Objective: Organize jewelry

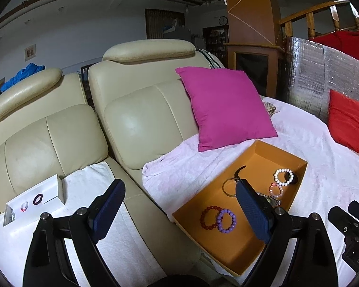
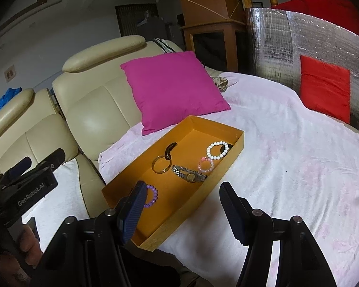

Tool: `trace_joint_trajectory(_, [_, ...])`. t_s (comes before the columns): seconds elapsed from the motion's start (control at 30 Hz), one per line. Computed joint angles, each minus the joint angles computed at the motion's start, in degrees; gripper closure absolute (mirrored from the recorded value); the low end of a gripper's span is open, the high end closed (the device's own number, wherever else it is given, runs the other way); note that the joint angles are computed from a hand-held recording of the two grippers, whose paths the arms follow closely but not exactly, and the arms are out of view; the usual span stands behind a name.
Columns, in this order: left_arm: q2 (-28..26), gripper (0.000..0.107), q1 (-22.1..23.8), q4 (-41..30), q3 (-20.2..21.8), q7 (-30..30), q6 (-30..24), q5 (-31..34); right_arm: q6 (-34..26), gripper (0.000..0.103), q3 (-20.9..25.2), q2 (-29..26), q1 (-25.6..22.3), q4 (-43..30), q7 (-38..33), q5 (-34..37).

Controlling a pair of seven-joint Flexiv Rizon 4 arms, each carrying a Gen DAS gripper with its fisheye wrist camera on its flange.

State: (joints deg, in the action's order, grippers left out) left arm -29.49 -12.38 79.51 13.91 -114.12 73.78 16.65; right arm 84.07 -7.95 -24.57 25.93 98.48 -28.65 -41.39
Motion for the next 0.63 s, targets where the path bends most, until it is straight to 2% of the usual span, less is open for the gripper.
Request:
trace_joint_trajectory(0.2, [-1.5, 0.013, -1.1, -2.5, 0.7, -1.0, -2.6, 1.4, -0.7, 0.036, 3.5, -2.8, -2.5, -3.3, -5.0, 4.8])
trace_joint_trajectory(0.43, [-3.2, 0.013, -2.5, -6.2, 0.4, -1.0, -5.4, 4.1, 1.3, 0.036, 3.1, -4.5, -3.2, -4.1, -7.6, 10.2])
trace_joint_trajectory(0.57, [-4.7, 0.013, -3.0, -8.2, -2.2, 2.3, -4.3, 3.9, 4.8, 0.036, -2.6, -3.0, -1.7, 0.1, -4.6, 11.4])
trace_joint_trajectory(0.63, [-6.1, 0.013, -1.9, -9.3, -7.1, 8.4, -3.1, 0.8, 7.3, 0.036, -9.4, -1.3, 1.2, 4.2, -1.2, 10.7])
